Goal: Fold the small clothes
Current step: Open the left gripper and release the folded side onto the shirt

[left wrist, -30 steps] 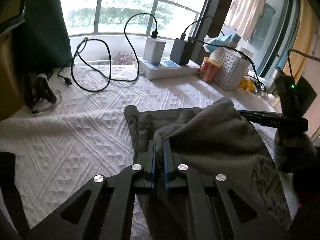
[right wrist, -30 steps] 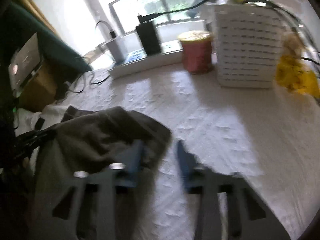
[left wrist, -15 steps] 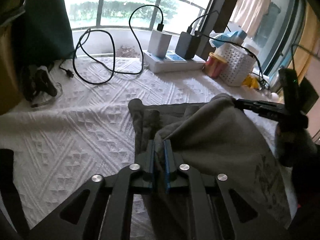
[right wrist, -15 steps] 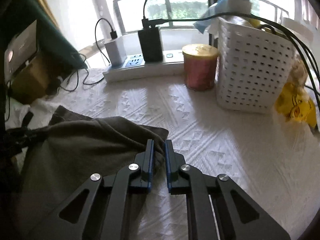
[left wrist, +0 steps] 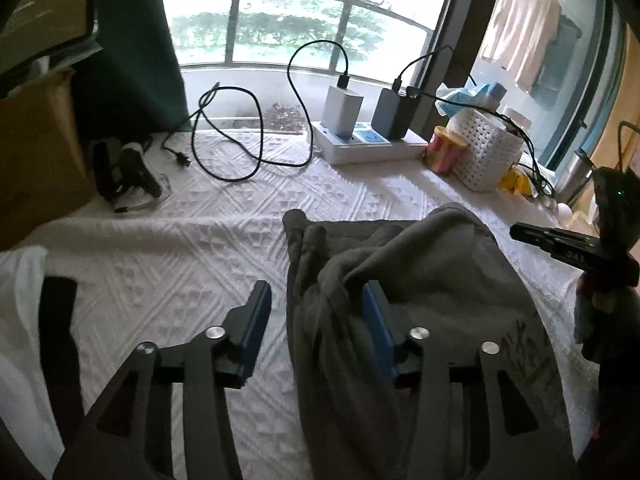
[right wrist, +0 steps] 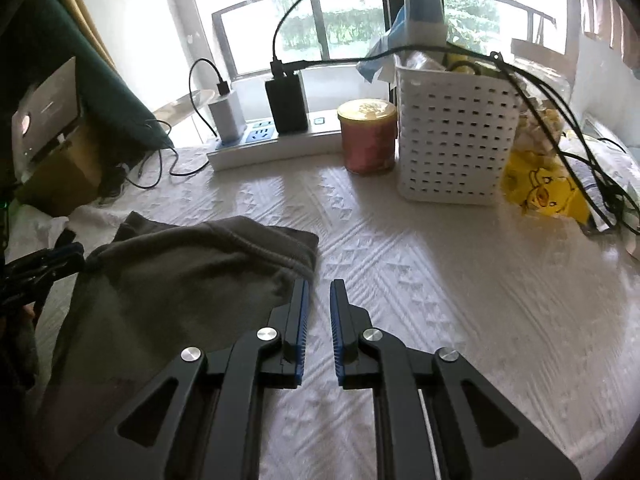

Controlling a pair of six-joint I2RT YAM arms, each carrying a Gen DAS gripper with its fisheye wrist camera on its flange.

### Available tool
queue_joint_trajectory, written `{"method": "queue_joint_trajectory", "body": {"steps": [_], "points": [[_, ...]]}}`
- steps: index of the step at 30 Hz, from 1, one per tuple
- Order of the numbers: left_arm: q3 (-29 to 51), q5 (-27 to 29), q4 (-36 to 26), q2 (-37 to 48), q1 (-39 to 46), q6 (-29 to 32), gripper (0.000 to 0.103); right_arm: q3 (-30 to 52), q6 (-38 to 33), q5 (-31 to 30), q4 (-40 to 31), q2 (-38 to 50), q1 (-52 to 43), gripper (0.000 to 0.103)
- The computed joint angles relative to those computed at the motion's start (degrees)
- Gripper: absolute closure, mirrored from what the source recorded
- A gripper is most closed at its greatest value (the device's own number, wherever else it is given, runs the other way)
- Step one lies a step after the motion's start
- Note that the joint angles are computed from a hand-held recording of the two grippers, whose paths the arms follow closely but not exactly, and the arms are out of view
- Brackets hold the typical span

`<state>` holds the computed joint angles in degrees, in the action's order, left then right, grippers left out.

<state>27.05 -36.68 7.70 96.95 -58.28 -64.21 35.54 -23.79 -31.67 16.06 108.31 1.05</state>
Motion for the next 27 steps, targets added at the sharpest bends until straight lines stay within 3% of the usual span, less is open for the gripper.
{"method": "queue_joint_trajectory", "body": {"steps": [4,8,9,10,12,18,22,27], "points": [[2.04,-1.43,-5.68,-0.41,-4.73,-5.51,0.051,-2.28,-1.36,-0.31,-0.17,-1.79,-0.65,0.092],[2.42,-0.16,-5.87,2.1,-7.03,-9.75,0.047,-2.89,-2.78,-0.61,-1.08,-1.53,-1.01,0.089],[2.17,0.46,-5.18,2.8,-7.54,-10.89,0.043,-2.99,-2.9,-0.73,-1.29,-1.4,-1.05,0.08],[2.08,0.87,-4.7,3.48,-8.07,-11.83,0.04,-3.18,-3.07,-1.05,-1.41,-1.33,-1.29,0.065],[2.24,1.78,-3.98,4.72,-8.85,-12.95,0.039,-4.03,-3.39,-2.1,-1.13,-1.32,-2.06,0.046],[5.9,3.06,-7.58,8.6,-12.75,-15.03,0.036,-7.31,-6.25,-1.72,0.56,-1.11,-2.48,0.046],[8.37,2.44,-12.39,10.1,-13.58,-14.9,0.036,-10.74,-8.02,1.99,7.28,0.35,-1.15,0.045],[7.77,0.62,-14.68,7.84,-11.44,-12.52,0.036,-11.37,-8.83,2.96,7.05,-1.29,-1.25,0.043]]}}
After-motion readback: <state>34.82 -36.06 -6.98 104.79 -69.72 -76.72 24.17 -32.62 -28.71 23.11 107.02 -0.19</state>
